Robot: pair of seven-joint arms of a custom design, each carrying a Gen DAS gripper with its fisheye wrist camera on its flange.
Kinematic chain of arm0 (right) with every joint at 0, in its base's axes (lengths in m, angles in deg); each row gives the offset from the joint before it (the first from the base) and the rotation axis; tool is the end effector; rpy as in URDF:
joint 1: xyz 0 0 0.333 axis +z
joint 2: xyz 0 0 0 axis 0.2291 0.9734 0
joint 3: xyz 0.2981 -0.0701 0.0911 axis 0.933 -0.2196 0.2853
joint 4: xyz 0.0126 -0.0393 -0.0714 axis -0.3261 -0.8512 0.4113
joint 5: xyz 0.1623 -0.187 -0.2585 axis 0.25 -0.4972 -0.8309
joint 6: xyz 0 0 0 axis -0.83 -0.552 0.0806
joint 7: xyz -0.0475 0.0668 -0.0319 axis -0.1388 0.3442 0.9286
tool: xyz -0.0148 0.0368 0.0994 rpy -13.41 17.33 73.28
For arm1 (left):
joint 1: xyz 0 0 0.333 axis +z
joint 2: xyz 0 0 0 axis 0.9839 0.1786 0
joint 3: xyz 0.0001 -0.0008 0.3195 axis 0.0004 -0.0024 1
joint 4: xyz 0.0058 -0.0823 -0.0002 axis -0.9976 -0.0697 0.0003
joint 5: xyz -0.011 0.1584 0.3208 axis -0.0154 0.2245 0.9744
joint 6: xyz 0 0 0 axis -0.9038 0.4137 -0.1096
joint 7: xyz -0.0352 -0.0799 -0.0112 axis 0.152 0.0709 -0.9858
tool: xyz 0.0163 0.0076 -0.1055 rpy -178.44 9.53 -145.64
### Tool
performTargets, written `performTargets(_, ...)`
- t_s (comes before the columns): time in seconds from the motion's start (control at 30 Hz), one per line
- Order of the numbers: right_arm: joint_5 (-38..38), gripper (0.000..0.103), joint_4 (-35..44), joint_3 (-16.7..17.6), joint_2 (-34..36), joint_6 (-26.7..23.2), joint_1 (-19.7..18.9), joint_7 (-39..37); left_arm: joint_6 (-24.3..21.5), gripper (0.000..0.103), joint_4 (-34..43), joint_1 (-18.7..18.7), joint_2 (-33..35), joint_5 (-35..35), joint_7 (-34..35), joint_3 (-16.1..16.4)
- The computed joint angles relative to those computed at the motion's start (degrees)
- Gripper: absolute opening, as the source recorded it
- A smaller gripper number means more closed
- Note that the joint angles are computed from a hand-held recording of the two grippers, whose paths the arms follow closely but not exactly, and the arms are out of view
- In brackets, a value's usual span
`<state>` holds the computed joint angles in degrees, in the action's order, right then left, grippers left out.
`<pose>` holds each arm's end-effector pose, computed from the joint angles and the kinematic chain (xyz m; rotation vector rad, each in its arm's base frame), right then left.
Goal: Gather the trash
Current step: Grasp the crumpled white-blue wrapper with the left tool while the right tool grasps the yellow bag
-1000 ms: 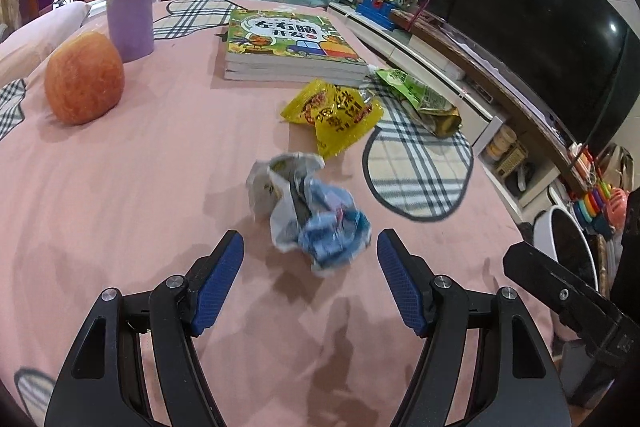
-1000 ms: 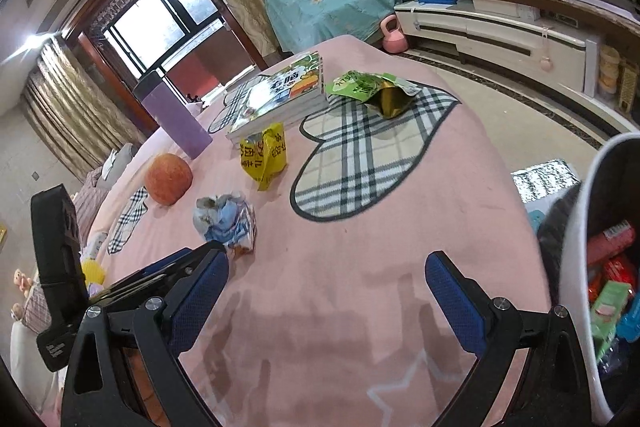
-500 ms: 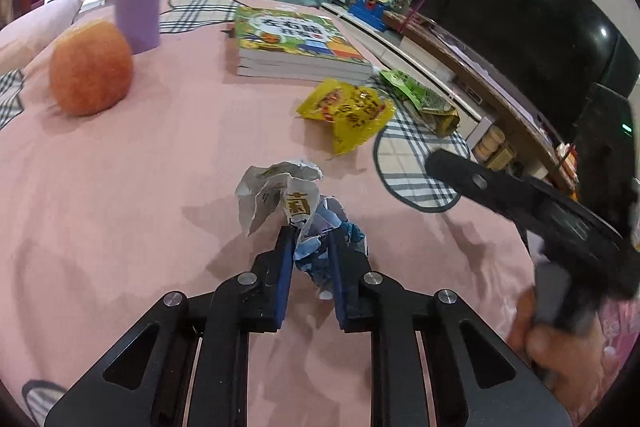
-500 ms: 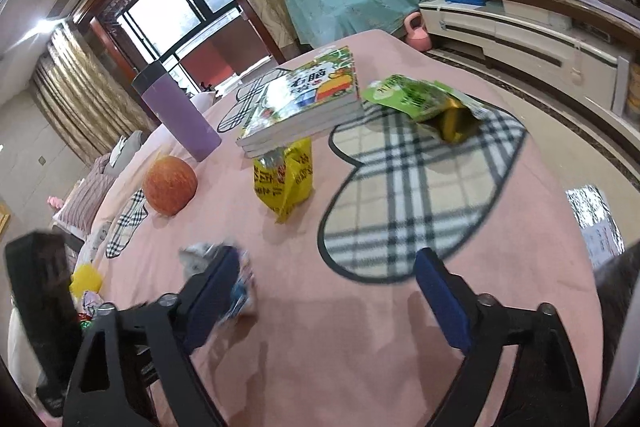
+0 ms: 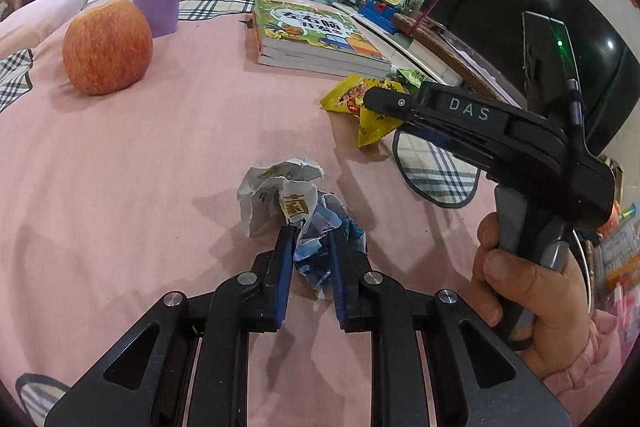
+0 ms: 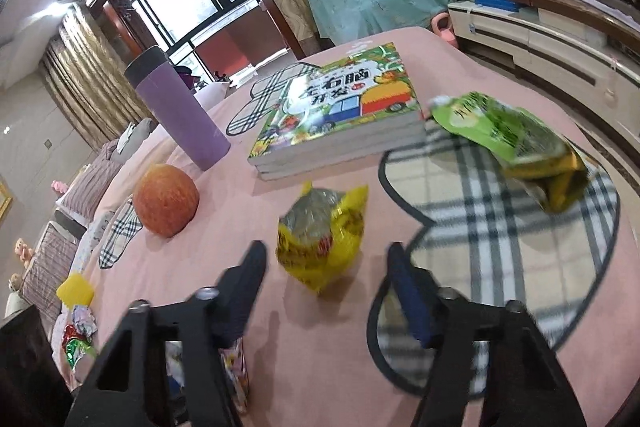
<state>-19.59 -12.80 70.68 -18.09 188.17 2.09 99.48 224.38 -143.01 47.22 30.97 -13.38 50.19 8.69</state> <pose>0.6442 0.2586 0.2337 -1.9619 1.1826 0.0339 0.5044 -0.1953 0.2385 -2.1965 1.4533 -0.8739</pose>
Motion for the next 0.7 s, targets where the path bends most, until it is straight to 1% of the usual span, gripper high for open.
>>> performTargets(0.03, -0.2, 0.036, -0.1, 0.9, 0.5, 0.1, -0.6, -0.6, -0.2, 0.016, 0.1, -0.5, 0.0, -0.4, 0.3, 0.4)
performTargets(0.1, -0.9, 0.032, -2.2, 0.6, -0.7, 3.4, -0.4, -0.8, -0.8, 0.016, 0.4, -2.5, 0.0, -2.3, 1.5, 1.9)
performTargets(0.13, -1.7, 0.031, -3.7, 1.4, -1.0, 4.9, -1.4, -0.8, -1.0, 0.016, 0.6, -3.0, 0.1, -2.9, 1.9, 2.3)
performTargets(0.23, -3.7, 0.025, -7.1, 4.3, -1.4, 6.2, -5.0, -0.1, -1.8, 0.016, 0.9, -5.3, -0.2, -5.4, 3.3, 3.8)
performTargets(0.27, -4.4, 0.013, -8.7, 5.2, -1.7, 6.9, -6.4, 0.1, -1.9, 0.016, 1.0, -5.5, -0.2, -5.6, 3.5, 3.9)
performTargets(0.33, -5.8, 0.012, -12.6, 7.6, -2.2, 8.1, -10.2, 0.6, -1.9, 0.016, 0.9, -5.8, -0.5, -5.9, 3.7, 3.6)
performTargets(0.43, -7.9, 0.012, -17.7, 10.1, -3.0, 9.9, -14.9, 1.6, -1.8, 0.016, 0.7, -7.9, -1.0, -7.5, 5.1, 4.0)
performTargets(0.47, -8.8, 0.012, -20.2, 11.5, -3.3, 10.5, -17.4, 1.8, -1.6, 0.016, 0.6, -8.0, -1.1, -7.8, 5.3, 3.7)
performTargets(0.57, -11.3, 0.012, -25.6, 13.8, -4.4, 12.7, -21.9, 3.0, -1.0, 0.016, 0.1, -8.4, -1.6, -8.8, 6.0, 2.6)
performTargets(0.63, -13.3, 0.012, -29.6, 15.7, -5.0, 14.3, -25.7, 3.7, -0.9, 0.016, -0.1, -8.4, -1.8, -9.2, 6.2, 1.4)
performTargets(0.7, -15.0, 0.012, -32.6, 16.7, -5.7, 15.8, -28.4, 4.8, -0.7, 0.016, -0.3, -8.6, -2.0, -9.5, 6.5, 0.6)
